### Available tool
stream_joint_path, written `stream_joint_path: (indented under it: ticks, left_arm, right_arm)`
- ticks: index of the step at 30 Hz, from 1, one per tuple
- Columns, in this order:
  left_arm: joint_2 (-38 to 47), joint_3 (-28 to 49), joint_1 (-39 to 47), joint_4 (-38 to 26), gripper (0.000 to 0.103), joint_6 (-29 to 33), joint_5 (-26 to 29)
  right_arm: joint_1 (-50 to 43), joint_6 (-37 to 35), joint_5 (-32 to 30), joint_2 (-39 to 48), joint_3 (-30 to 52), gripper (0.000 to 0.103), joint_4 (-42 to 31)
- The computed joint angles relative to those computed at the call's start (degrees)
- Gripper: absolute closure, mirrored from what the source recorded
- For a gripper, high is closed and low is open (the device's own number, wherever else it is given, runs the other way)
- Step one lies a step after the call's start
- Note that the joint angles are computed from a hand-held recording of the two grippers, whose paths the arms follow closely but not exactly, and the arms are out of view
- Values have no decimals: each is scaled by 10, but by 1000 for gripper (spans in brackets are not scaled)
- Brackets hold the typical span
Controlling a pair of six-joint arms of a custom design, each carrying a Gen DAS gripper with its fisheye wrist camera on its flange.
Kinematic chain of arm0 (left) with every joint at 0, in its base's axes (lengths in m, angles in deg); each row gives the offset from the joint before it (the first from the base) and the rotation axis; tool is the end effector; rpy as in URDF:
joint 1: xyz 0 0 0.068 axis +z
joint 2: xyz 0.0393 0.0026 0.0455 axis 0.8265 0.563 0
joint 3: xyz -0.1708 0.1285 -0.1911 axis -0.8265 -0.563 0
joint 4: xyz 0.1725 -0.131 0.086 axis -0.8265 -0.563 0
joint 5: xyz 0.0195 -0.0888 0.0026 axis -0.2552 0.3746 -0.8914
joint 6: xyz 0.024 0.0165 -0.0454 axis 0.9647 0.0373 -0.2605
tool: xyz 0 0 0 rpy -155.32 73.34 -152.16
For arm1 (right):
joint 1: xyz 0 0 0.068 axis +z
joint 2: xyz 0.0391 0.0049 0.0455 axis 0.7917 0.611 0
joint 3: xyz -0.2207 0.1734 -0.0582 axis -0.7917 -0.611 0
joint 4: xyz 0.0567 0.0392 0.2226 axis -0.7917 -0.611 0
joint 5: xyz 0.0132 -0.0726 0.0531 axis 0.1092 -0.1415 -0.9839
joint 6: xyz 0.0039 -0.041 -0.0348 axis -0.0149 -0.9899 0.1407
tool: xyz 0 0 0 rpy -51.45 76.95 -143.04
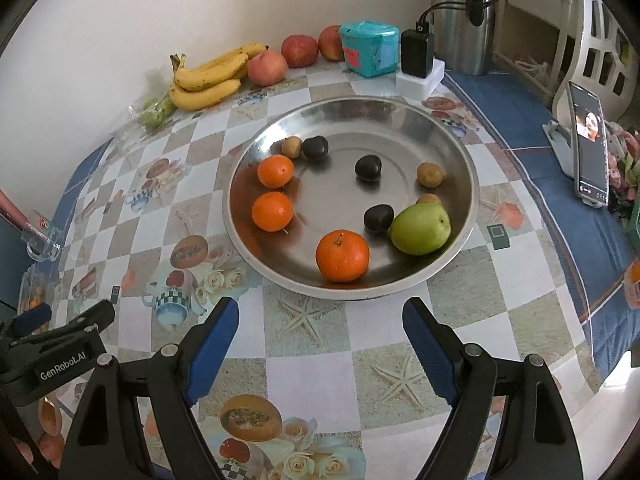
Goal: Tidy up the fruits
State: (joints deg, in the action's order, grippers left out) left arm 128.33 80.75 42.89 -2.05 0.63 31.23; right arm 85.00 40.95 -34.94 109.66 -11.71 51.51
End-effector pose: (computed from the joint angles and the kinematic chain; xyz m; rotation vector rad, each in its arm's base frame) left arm 0.2200 -0.0354 0.1934 -0.4551 2.7100 0.4224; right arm 0.2540 0.1606 0.1759 -0.1729 2.6299 0.2785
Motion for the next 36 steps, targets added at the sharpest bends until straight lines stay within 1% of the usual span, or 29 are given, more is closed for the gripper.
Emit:
stream_joint_path:
  ticks: [6,36]
  left_arm:
    - [-14,-2,-3,1,1,2,10]
    - [9,10,6,-7,1,9,48]
  right_arm:
    - [2,1,6,-7,-4,18,4]
    - [8,-8,4,10,12,18,-9]
